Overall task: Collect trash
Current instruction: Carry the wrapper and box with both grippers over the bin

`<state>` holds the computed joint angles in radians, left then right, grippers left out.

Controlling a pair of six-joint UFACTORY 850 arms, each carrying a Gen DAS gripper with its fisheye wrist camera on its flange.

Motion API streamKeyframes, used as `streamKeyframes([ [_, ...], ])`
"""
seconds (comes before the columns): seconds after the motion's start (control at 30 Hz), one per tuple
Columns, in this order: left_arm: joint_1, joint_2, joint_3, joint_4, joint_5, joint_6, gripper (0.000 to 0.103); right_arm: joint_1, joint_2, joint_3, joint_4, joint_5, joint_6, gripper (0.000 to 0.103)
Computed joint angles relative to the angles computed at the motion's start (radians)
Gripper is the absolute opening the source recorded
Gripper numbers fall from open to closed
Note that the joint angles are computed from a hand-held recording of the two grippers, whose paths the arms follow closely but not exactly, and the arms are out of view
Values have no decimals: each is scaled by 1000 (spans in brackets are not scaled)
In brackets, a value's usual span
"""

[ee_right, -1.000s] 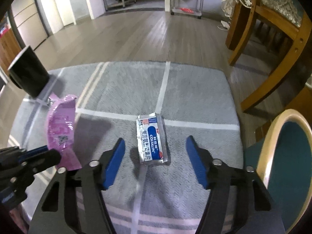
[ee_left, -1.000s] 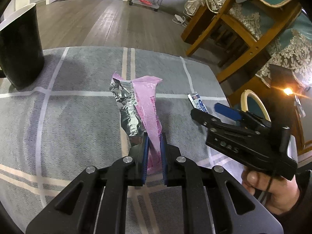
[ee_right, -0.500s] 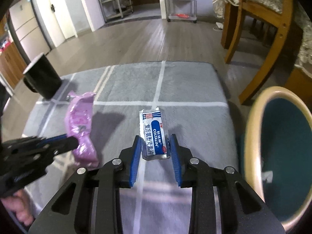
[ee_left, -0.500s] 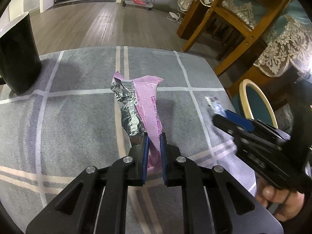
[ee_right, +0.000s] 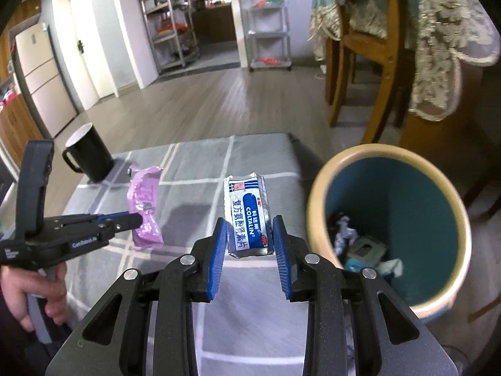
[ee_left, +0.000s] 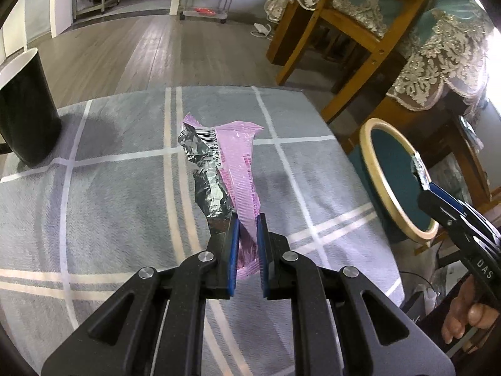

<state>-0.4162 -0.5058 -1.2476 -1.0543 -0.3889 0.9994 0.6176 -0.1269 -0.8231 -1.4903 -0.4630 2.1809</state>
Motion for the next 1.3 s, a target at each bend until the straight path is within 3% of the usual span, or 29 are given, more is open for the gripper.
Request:
streamKeyframes([
  [0.77, -130, 45, -41, -101, -68, 142, 10, -14, 230, 199, 79, -149, 78, 32],
  [1.3, -257, -80, -250, 25, -140, 17, 10, -61, 346, 291, 137, -176, 96, 32],
])
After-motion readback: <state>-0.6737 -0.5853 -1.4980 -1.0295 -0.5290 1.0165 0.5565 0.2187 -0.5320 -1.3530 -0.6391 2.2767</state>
